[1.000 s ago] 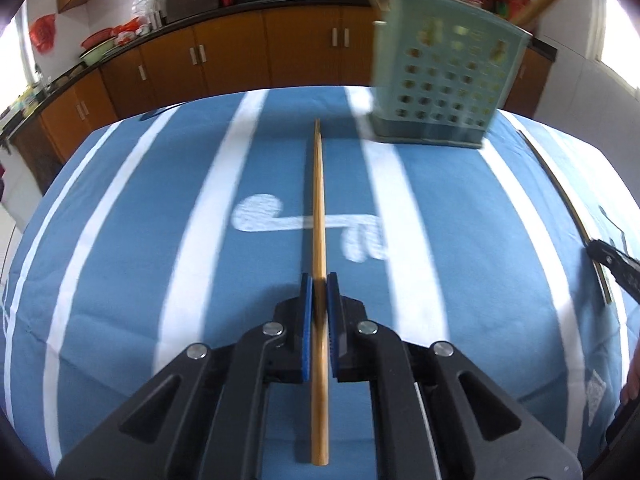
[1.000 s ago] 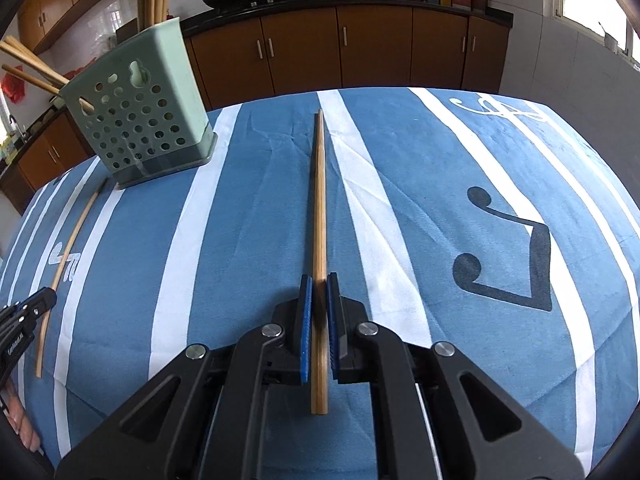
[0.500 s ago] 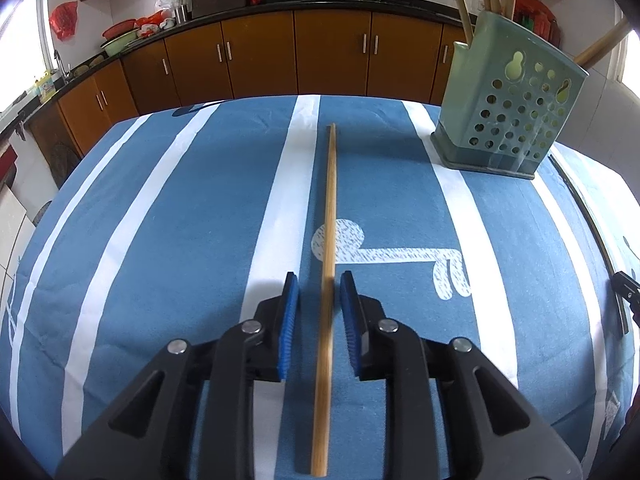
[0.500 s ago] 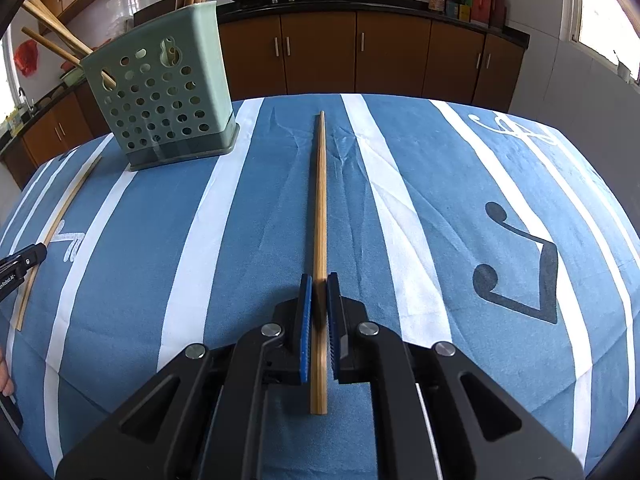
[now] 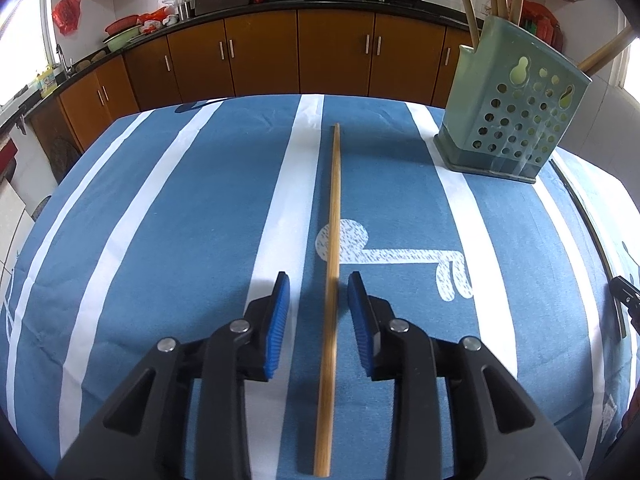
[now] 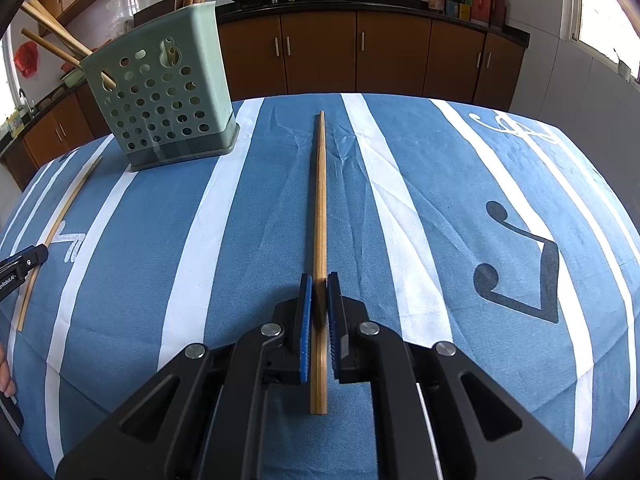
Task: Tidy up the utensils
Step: 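Close the right gripper on a wooden chopstick while the left gripper grasps another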
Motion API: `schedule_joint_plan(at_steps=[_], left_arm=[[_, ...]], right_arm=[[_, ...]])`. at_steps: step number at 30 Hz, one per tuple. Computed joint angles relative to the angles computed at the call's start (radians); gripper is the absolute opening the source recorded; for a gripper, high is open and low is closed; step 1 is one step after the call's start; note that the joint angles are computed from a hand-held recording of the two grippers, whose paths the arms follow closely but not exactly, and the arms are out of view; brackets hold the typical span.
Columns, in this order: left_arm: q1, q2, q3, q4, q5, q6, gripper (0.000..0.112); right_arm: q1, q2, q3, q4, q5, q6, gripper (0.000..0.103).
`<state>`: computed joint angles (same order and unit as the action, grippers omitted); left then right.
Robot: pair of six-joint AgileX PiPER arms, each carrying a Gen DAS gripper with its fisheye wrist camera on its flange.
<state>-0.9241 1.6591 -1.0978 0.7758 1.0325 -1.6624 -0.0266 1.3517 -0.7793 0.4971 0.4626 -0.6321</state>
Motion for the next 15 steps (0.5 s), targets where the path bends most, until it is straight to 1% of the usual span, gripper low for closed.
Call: schedule_joint_plan(at_steps=[6,12,15], left_arm=[[0.0,-0.004,0.006,0.001,-0.005,-0.003,0.033],[-0.001,-0.001,0.003,0.001,-0.005,-0.001,0.035],[0.0,0.002,-0.001,0.0,-0.007,0.002,0.037]], right_arm=[[0.003,0.001,-0.001,-0.006,-0.002,0.007,0.01],[-0.004,0.005,-0.005,-0.003,0.001,0.012,0.013],[-0.006,0.005,-0.005,-0.001,0.001,0.008,0.013]])
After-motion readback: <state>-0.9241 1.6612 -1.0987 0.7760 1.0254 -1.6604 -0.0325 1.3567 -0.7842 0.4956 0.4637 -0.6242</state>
